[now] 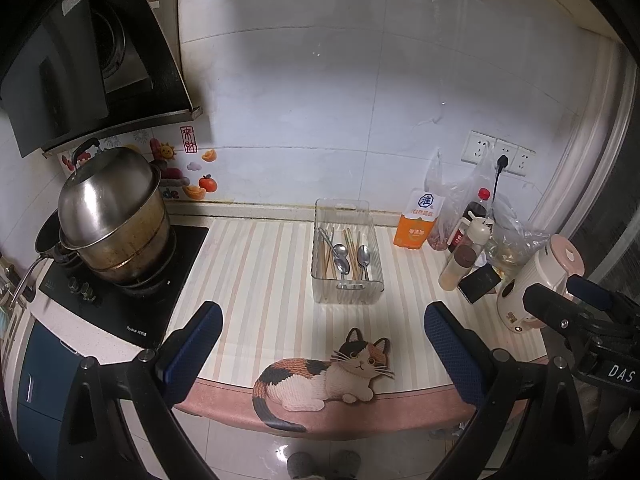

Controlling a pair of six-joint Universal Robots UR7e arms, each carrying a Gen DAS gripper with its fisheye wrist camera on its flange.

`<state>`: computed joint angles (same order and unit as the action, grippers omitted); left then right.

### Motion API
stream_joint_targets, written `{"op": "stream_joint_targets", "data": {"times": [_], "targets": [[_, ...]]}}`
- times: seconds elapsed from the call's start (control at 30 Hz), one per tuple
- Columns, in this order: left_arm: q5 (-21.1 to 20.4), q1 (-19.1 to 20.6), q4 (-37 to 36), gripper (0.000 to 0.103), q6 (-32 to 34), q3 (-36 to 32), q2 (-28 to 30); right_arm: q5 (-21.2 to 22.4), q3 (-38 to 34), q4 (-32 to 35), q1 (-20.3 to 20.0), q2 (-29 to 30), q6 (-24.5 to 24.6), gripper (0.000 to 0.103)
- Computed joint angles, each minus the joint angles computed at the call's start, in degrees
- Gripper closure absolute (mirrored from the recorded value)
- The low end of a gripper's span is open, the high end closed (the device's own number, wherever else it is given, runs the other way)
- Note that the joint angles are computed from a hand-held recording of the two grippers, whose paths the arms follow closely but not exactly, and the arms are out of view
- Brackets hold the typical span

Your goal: Organize utensils

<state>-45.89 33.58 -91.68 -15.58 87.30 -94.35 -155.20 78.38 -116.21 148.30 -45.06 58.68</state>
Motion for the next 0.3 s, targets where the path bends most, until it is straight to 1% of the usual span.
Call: {"op": "stream_joint_targets", "data": {"times": [0.3], "targets": [[-1.1, 0.1, 0.4, 0.0, 0.3, -1.1, 0.4, -0.1, 0.1, 1.1, 0.2, -0.2, 0.8, 0.0]]}}
